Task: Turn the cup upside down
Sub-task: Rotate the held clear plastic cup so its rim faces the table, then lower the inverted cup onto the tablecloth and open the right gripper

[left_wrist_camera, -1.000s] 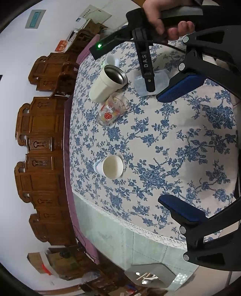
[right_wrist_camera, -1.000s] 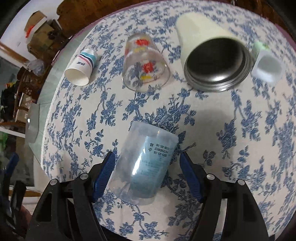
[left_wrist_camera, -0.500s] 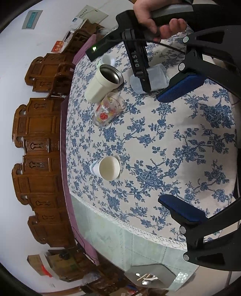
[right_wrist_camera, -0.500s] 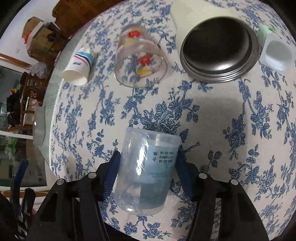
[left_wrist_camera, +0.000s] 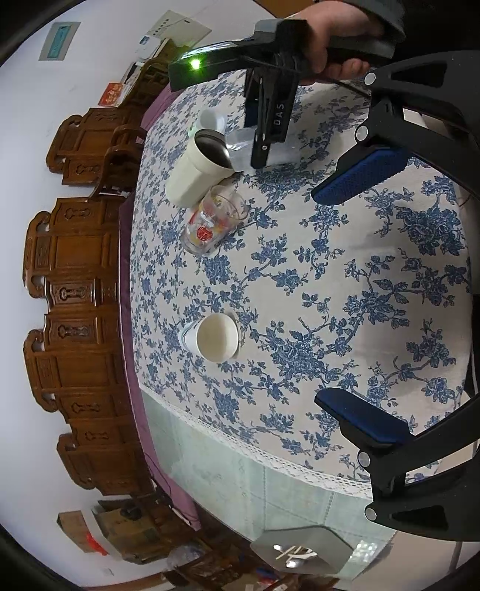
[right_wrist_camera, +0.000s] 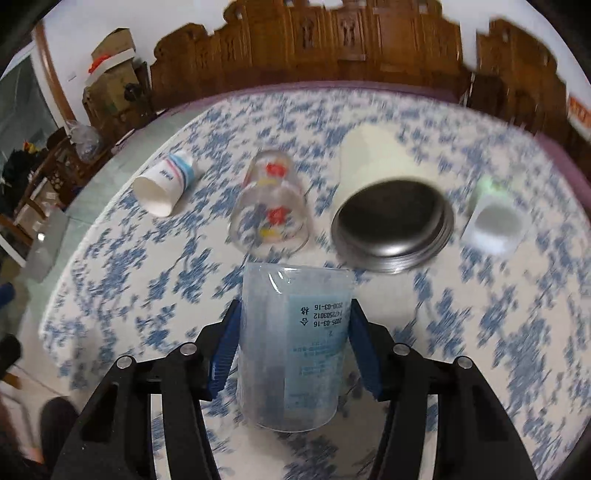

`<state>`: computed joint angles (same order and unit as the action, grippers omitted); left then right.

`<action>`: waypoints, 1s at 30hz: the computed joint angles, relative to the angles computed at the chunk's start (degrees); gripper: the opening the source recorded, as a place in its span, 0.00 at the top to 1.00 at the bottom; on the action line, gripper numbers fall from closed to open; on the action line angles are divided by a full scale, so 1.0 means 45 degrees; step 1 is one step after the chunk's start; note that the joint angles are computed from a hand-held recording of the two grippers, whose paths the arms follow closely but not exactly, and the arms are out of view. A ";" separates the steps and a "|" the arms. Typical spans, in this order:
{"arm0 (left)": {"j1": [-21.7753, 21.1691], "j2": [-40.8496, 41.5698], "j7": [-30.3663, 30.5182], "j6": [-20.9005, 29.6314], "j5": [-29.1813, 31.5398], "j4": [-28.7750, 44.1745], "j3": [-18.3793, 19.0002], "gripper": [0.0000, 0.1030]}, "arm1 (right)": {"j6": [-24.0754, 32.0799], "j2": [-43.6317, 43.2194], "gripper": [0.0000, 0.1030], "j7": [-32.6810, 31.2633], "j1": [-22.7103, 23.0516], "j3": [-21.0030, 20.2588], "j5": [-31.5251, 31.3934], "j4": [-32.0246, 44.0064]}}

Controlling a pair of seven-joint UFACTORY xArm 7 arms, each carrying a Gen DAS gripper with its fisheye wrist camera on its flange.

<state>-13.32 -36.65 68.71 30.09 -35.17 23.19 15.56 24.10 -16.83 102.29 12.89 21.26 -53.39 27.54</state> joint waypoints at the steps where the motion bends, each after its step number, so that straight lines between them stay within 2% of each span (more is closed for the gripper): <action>1: 0.0004 0.0001 0.0003 0.0001 -0.0004 0.0000 -0.0004 0.08 | 0.0587 0.0043 0.43 0.0302 -0.0123 0.0356 -0.0507 0.0165; 5: 0.0045 0.0010 -0.0041 0.0021 0.0005 0.0010 -0.0043 0.08 | 0.2216 0.0431 0.43 0.1010 0.0301 0.0692 -0.1607 0.0552; 8: 0.0037 0.0019 -0.0042 0.0030 -0.0001 0.0026 -0.0041 0.08 | 0.2946 0.0578 0.43 0.1558 0.0829 0.0667 -0.2102 0.0503; 17: 0.0030 -0.0232 -0.0016 0.0133 0.0037 -0.0084 -0.0072 0.08 | 0.4905 0.0508 0.43 0.2737 0.2743 0.0668 -0.2140 0.0335; 22: -0.0016 -0.0461 -0.0017 0.0287 0.0063 -0.0159 -0.0046 0.08 | 0.4485 0.0145 0.43 0.2953 0.3219 0.0486 -0.1668 -0.0090; 29: -0.0036 -0.0850 -0.0054 0.0417 0.0142 -0.0335 -0.0039 0.08 | 0.3453 -0.0442 0.43 0.2919 0.2962 0.0328 -0.1392 -0.0502; 30: -0.0040 -0.0906 -0.0067 0.0439 0.0153 -0.0351 -0.0027 0.08 | 0.3359 -0.0519 0.39 0.2812 0.2903 0.0347 -0.1301 -0.0537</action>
<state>-13.50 -40.73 68.41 32.07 -34.49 21.61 15.43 39.22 -19.17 114.94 25.96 22.82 -59.24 25.12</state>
